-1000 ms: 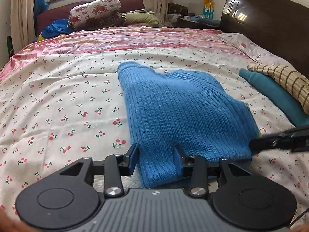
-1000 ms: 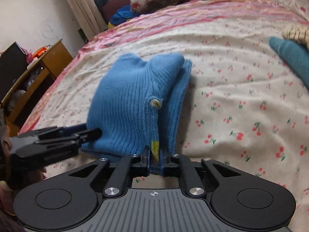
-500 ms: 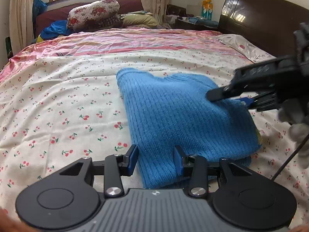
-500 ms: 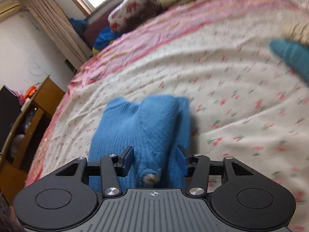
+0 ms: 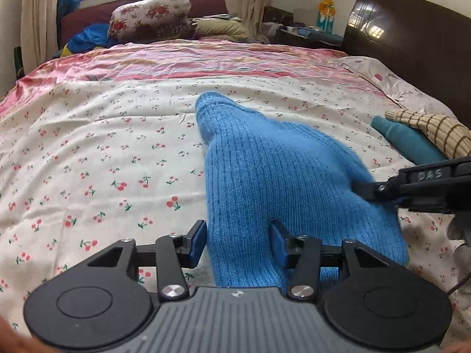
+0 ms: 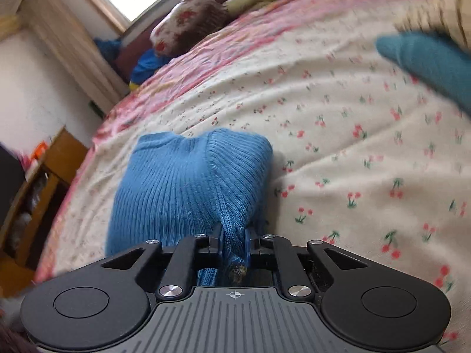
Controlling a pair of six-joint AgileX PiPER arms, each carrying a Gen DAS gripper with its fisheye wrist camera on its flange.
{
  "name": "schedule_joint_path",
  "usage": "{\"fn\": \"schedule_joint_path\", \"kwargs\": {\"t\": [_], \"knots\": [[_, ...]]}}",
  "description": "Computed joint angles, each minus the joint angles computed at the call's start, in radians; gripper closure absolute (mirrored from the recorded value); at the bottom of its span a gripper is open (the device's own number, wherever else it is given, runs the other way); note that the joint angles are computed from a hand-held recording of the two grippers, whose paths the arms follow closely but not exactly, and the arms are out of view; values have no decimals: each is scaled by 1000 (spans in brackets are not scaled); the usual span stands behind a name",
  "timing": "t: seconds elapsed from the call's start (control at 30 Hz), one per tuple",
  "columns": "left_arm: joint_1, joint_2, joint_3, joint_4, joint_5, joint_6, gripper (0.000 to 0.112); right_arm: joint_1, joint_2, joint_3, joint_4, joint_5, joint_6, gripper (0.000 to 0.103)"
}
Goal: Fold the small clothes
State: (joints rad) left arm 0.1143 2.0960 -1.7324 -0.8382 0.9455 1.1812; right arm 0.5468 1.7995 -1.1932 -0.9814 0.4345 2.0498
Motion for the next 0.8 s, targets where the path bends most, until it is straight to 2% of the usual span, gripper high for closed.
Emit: {"fn": "schedule_joint_path", "kwargs": {"t": [0.1, 0.4, 0.6, 0.7, 0.8], "knots": [[-1, -10, -1, 20, -3, -17, 59, 28, -4, -33, 6, 60, -63, 84], [-23, -85, 76, 60, -57, 25, 59, 163, -25, -105, -67, 318, -139, 83], [-48, -102, 104, 120, -103, -3, 59, 190, 11, -159, -71, 288, -234, 81], [-53, -108, 115, 129, -112, 2, 59, 159, 41, -167, 31, 256, -312, 81], [-56, -110, 121, 136, -117, 1, 59, 129, 36, -123, 34, 194, -273, 81]]}}
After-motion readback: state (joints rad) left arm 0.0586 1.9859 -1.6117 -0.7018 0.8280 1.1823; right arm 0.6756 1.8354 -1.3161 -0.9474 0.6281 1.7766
